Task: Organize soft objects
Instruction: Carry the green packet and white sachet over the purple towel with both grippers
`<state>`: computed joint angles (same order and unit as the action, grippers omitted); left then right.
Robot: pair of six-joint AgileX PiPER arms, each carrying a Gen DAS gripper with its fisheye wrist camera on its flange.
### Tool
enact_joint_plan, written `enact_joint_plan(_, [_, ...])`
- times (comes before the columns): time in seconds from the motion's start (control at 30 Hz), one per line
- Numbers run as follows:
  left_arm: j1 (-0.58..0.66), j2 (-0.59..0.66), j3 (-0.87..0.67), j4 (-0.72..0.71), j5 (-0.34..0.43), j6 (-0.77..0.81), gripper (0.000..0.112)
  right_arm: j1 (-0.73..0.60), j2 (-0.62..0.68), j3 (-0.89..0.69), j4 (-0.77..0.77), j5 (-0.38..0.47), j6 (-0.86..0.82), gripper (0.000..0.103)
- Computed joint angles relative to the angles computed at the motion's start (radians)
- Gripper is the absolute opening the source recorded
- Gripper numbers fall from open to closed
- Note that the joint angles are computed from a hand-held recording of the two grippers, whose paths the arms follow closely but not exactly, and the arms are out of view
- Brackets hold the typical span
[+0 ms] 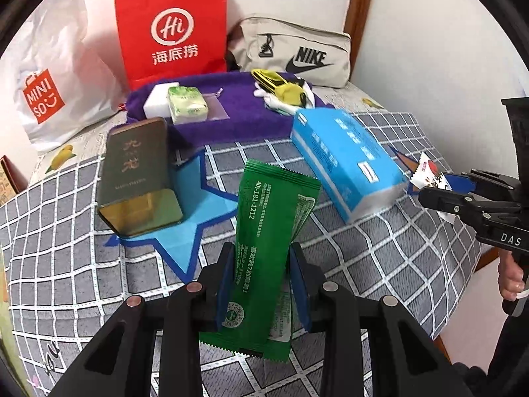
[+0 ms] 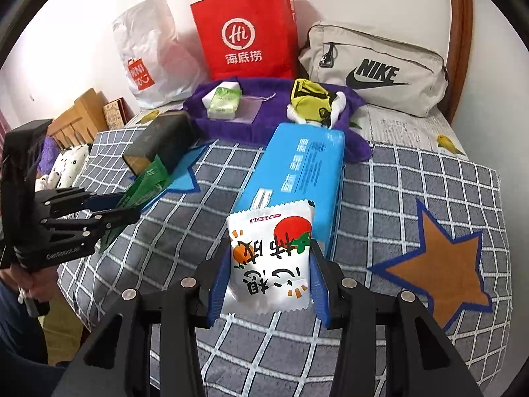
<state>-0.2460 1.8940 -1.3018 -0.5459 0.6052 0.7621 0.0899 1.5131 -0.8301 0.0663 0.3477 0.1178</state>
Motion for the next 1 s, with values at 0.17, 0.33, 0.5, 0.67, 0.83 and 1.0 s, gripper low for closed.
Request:
enact_joint_plan(0.17, [0.005, 0.015, -0.054, -0.009, 0.042, -0.048, 0.031, -0.016, 0.024, -0.069, 0.032, 0.033, -0.054, 0.044])
enact_joint_plan(0.33, [0.004, 0.039, -0.121, 0.011, 0.059, -0.084, 0.031, -0.031, 0.056, -0.137, 0.044, 0.062, -0.093, 0.044])
enact_joint_plan(0.5, [0.014, 0.072, -0.197, 0.020, 0.085, -0.110, 0.031, -0.054, 0.105, -0.219, 0.080, 0.086, -0.144, 0.044])
enact_joint_plan(0.67, [0.020, 0.113, -0.295, 0.051, 0.121, -0.157, 0.031, -0.062, 0.148, -0.296, 0.073, 0.104, -0.157, 0.044])
enact_joint_plan(0.83, [0.031, 0.169, -0.407, 0.071, 0.161, -0.207, 0.031, -0.077, 0.196, -0.377, 0.085, 0.132, -0.174, 0.044])
enact_joint_plan(1.0, [0.032, 0.221, -0.505, 0.085, 0.200, -0.236, 0.031, -0.085, 0.247, -0.461, 0.082, 0.163, -0.179, 0.044])
